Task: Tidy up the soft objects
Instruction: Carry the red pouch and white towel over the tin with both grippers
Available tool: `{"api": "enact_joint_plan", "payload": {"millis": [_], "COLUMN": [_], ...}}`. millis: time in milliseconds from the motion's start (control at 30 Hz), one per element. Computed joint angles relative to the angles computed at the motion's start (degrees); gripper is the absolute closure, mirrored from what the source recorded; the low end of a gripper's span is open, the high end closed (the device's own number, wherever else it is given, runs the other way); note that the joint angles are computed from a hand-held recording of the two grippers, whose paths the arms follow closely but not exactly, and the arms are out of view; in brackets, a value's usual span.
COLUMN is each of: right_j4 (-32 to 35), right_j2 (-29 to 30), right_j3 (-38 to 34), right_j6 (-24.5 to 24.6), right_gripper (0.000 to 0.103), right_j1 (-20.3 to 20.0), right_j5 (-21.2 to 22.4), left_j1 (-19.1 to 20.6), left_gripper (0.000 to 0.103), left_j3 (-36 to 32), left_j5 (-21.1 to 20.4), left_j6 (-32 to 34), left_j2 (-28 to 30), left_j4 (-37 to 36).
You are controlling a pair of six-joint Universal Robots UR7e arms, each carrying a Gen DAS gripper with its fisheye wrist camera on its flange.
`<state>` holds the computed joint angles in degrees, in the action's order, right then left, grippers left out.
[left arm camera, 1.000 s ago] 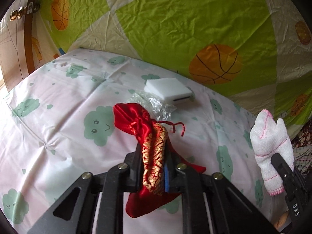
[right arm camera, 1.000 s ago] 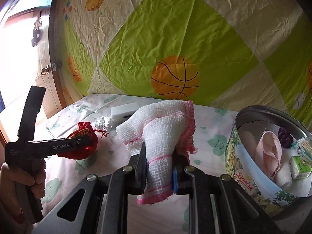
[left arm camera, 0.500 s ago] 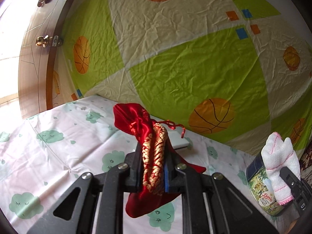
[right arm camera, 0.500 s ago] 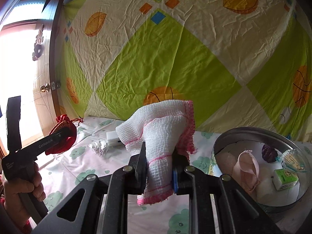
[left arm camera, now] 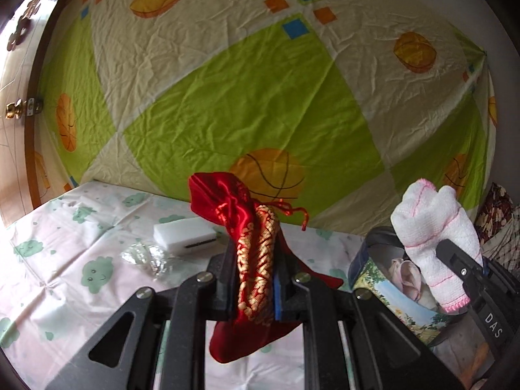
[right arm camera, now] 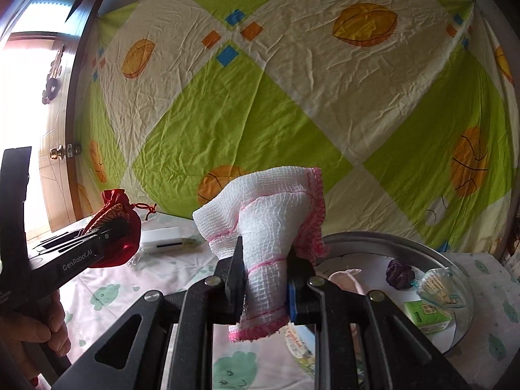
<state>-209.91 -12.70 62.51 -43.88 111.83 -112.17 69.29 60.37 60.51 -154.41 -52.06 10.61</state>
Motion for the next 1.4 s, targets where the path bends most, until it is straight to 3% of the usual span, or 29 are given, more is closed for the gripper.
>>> {"api": "enact_joint_plan", "payload": {"millis": [333, 700, 1167, 1400], "right_j4": [-5.00, -8.82, -7.31, -3.11], "right_j2": [-4.53, -7.22, -8.92, -8.45], "right_j3": [2.69, 3.59, 2.36, 0.52], "right_j6": [1.19, -1.99, -1.94, 0.20], "right_gripper": [0.082, 0.082, 0.082, 0.082], "right_j1": [-2.67, -5.03, -7.03, -7.75], "right_j5": [-1.68, -4.55, -8.03, -10.78], "left_j1": [-4.04, -6.66, -8.32, -8.37], "left_gripper": [0.089, 0.089, 0.089, 0.089], "left_j3": [-5.29, -13.33, -24.41, -26.54], "left_j5": [4.08, 5.25, 4.38, 3.41], "left_j6": [-0.21, -0.40, -0.01, 1.20], "left_j2": [6.47, 14.57, 23.83, 25.60], "left_j4": [4.03, 10.01, 16.66, 17.91]}}
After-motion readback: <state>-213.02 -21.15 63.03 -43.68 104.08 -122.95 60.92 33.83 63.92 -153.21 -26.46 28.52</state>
